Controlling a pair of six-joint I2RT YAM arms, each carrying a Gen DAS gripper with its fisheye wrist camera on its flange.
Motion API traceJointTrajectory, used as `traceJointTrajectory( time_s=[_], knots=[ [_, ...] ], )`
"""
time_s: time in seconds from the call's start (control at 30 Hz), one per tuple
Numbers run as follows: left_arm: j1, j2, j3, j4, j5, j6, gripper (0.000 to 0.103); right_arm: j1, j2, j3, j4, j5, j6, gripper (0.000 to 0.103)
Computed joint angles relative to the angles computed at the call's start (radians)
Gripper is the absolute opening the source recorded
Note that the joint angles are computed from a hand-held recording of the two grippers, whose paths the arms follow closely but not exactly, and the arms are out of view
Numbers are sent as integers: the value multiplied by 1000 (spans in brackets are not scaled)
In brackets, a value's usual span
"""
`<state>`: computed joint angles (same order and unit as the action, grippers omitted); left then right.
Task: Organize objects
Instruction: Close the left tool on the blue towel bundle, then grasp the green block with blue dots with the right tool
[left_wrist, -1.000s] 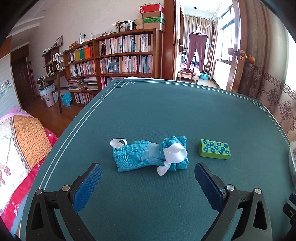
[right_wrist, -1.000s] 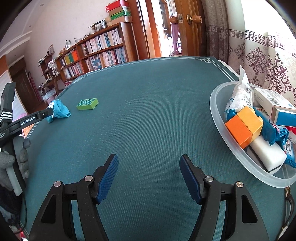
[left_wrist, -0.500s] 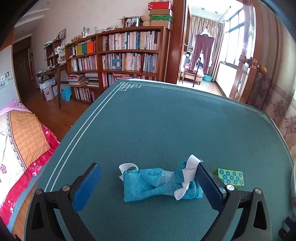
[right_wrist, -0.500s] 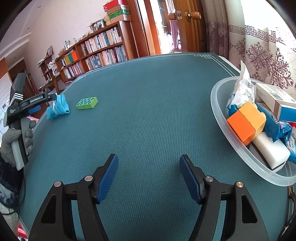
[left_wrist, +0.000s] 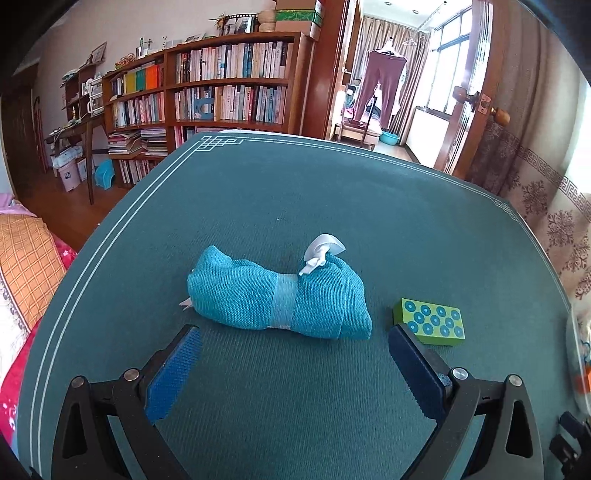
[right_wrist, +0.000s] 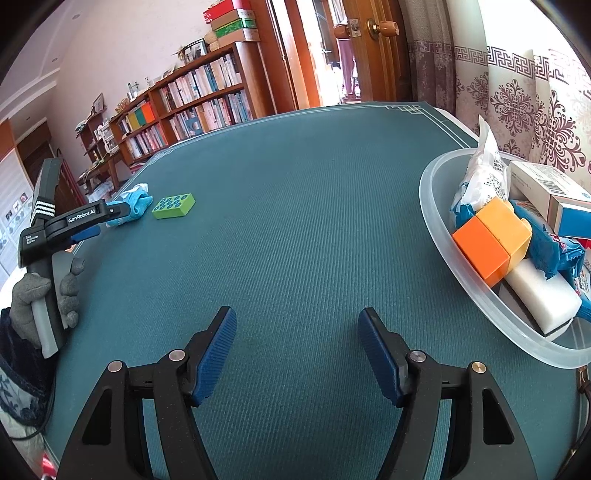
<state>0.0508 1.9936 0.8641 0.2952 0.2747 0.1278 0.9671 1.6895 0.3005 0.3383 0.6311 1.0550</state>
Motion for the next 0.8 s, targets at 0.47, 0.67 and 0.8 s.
traceJointTrajectory(
  time_s=[0.47, 0.67, 0.8],
  knots=[
    [-19, 89, 130, -93, -54, 12, 88, 2, 26, 22, -32, 4, 7, 70],
    [32, 74, 114, -80, 50, -6, 82, -16, 21, 92, -115, -30, -31, 70],
    [58, 49, 84, -42, 81, -32, 82, -40, 5, 178, -150, -32, -125, 70]
  ],
)
